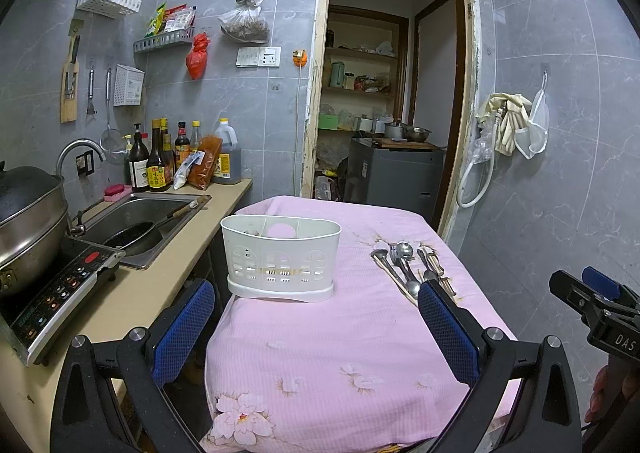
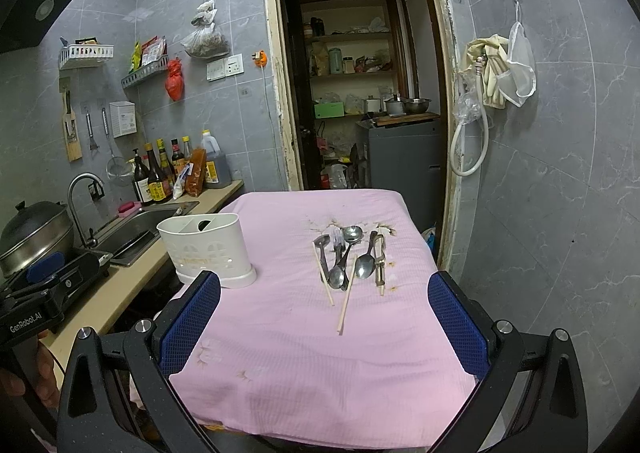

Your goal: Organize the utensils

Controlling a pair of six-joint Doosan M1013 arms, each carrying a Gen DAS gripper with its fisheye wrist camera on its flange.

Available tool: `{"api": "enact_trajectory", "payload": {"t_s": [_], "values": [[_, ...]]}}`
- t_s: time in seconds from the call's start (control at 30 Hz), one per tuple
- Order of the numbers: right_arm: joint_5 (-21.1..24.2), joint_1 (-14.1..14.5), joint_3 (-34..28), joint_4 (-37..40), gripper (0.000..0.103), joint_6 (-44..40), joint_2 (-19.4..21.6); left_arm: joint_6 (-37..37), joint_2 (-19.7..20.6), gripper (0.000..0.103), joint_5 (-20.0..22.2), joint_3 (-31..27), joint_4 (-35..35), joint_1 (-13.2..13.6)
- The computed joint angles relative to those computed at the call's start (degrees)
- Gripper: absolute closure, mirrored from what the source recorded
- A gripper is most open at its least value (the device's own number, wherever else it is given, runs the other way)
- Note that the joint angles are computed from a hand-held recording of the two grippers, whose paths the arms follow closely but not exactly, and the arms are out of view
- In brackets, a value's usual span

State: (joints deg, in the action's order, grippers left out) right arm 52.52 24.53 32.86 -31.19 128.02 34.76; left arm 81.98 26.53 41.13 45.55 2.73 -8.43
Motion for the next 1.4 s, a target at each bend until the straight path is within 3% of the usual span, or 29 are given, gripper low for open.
{"api": "enact_trajectory", "payload": {"t_s": [1.4], "values": [[0.0,0.5,0.8,-0.4,0.001,0.8,-0.4,0.1,0.0,0.001,-0.2,0.1,0.1,0.0]]}}
